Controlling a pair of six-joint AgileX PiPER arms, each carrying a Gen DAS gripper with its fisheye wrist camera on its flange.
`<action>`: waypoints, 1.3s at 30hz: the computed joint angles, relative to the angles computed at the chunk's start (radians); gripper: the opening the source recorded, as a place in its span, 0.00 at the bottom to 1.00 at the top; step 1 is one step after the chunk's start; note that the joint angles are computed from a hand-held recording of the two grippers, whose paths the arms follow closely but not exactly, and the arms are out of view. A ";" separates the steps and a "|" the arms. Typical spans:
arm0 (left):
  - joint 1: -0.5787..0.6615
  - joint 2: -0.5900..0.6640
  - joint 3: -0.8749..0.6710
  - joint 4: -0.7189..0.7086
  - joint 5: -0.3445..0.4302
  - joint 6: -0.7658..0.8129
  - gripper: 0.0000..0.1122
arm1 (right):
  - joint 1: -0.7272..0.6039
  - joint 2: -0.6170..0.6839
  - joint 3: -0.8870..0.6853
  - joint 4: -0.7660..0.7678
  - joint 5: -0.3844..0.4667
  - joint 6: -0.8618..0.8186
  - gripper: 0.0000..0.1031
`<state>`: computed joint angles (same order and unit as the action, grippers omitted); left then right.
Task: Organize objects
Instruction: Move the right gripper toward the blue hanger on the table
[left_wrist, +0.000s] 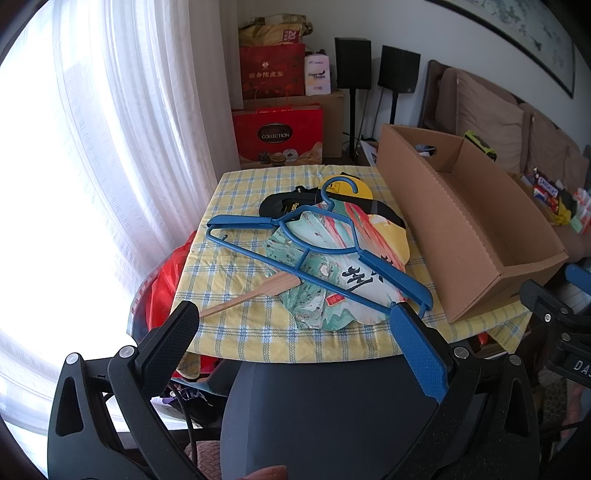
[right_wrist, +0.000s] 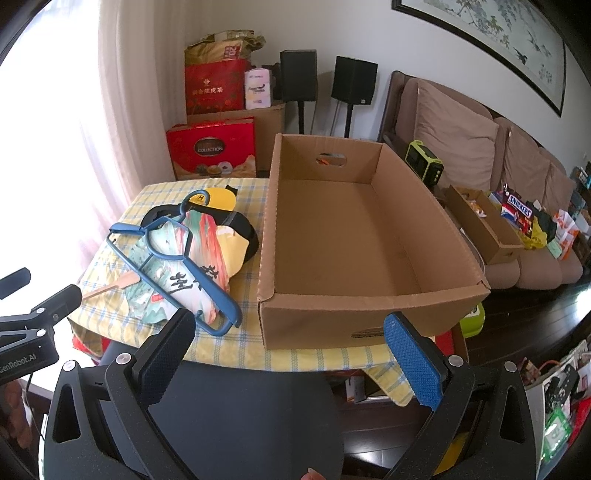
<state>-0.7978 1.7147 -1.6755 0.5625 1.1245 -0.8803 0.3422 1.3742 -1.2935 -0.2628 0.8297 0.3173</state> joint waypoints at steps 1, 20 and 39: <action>0.000 0.000 0.000 0.000 0.000 0.000 0.92 | 0.001 0.000 0.000 -0.001 -0.001 0.000 1.00; 0.082 0.004 0.029 -0.008 -0.068 0.057 0.92 | -0.009 0.082 -0.058 0.095 -0.042 -0.108 1.00; 0.353 -0.005 0.135 -0.199 -0.265 0.177 0.87 | 0.087 0.237 -0.212 0.196 -0.072 -0.305 0.73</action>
<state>-0.4448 1.7093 -1.5403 0.3634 0.8592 -0.7036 0.4294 1.6117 -1.5054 -0.0672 0.7575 0.0122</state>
